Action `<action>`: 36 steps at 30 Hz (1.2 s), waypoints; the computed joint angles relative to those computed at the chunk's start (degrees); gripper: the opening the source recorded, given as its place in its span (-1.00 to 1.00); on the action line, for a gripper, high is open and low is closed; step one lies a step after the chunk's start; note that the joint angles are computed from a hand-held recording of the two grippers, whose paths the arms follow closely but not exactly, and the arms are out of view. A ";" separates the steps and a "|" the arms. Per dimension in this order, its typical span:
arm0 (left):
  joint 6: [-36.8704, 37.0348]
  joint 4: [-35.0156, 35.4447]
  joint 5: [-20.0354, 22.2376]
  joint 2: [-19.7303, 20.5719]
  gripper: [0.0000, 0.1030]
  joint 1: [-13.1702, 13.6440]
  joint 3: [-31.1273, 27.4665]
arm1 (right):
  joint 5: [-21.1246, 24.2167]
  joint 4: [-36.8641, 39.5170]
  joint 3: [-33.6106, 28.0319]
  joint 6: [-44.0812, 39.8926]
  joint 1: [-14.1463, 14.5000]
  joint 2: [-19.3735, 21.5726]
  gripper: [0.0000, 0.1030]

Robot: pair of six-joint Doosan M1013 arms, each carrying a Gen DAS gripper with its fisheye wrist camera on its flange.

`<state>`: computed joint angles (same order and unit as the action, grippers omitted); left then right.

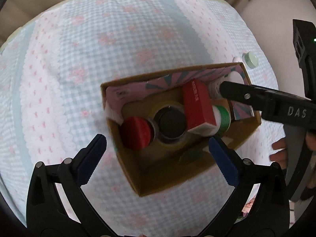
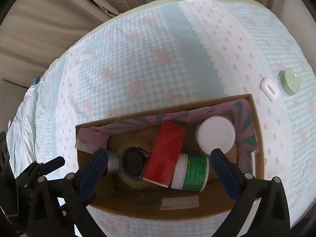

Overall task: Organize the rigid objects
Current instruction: 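Carry the red-and-silver jar with the left tool into the box while the right tool lowers the red box in, then withdraw both tools and move toward the white case and green-lidded jar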

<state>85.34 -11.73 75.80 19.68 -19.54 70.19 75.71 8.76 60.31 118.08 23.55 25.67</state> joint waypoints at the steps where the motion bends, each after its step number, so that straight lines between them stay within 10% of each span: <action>1: -0.17 0.14 -0.33 -0.50 0.99 0.00 0.61 | 0.08 -0.42 0.30 0.00 0.09 -0.37 1.00; 22: -10.07 6.39 -3.77 -11.41 0.99 -1.42 5.56 | -3.25 -6.84 8.52 8.20 3.03 -12.43 1.00; 36: -16.22 9.92 -5.04 -13.65 0.99 -10.22 4.50 | 2.56 -13.63 14.57 7.76 0.49 -21.43 1.00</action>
